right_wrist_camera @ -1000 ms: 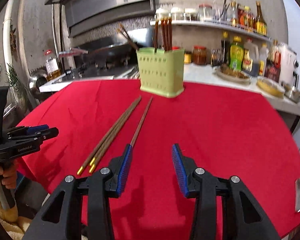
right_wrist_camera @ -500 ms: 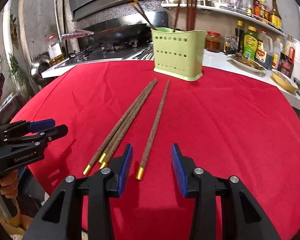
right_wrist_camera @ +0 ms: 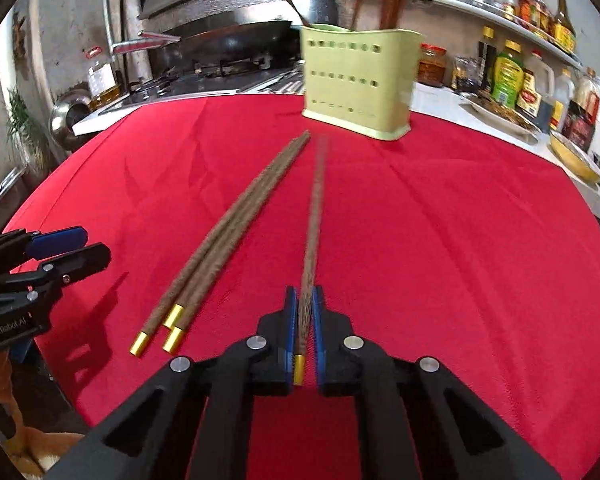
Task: Organize utensils
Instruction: 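Close the right tool on a chopstick while the left tool grasps another chopstick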
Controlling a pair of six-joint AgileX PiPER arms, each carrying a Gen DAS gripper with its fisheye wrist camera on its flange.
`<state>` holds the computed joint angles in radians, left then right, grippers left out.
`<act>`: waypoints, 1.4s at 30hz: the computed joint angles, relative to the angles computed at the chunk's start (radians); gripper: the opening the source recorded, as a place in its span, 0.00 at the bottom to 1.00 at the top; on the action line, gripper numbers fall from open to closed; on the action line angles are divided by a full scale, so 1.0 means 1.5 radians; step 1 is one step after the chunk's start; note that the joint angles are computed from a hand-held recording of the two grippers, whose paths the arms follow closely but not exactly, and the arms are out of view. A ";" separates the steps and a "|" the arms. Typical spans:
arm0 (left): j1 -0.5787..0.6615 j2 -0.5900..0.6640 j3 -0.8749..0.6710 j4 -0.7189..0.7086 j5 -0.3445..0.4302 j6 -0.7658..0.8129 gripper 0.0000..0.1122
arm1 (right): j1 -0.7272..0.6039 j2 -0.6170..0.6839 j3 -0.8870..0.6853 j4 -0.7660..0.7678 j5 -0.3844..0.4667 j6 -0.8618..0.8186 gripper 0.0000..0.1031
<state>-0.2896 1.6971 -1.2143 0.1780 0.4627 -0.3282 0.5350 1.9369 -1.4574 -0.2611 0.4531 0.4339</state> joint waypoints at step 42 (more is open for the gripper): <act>-0.048 0.018 -0.021 0.103 0.074 -0.063 0.23 | -0.066 -0.100 0.177 -0.034 -0.108 0.057 0.18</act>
